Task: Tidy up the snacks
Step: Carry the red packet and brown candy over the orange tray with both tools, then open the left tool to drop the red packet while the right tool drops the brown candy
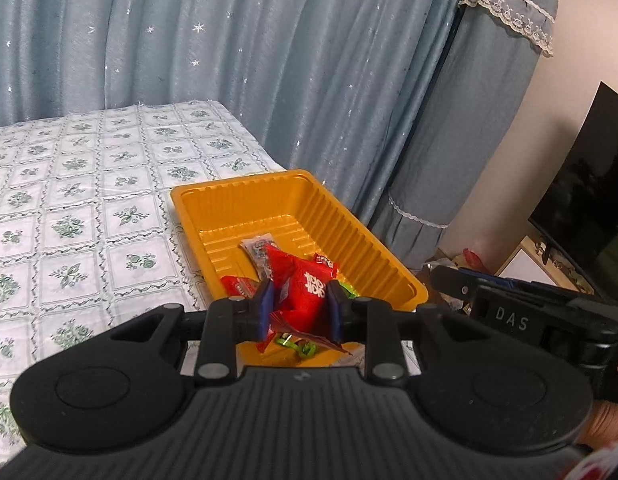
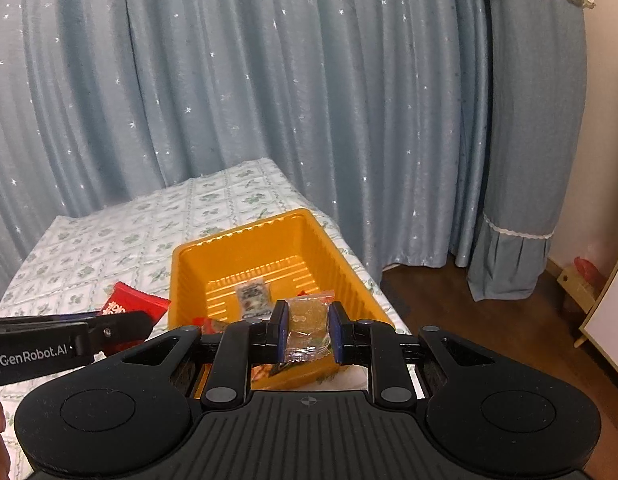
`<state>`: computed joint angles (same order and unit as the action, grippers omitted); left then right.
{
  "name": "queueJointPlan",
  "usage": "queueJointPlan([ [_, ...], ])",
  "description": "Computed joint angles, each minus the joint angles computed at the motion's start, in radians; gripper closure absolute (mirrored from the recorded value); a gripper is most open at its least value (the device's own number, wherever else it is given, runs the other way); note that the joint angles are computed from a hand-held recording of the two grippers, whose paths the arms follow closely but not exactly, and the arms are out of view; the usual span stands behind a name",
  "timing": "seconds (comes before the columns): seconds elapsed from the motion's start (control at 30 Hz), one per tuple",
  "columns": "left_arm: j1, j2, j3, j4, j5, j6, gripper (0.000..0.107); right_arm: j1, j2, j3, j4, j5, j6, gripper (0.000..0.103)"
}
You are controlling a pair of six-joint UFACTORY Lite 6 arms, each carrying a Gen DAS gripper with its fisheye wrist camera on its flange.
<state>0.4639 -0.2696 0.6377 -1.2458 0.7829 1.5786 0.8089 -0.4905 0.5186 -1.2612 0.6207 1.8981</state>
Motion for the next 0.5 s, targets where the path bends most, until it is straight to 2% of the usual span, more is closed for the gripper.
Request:
queueJointPlan([
  [0.3,-0.132,0.194,0.097,-0.134,-0.125,0.075,0.082,-0.199,0.144,0.048,-0.173,-0.186,0.070,0.081],
  [0.5,-0.180,0.301,0.156,-0.191,-0.159,0.114,0.082,-0.299,0.256,0.092,-0.340,-0.290,0.198,0.081],
])
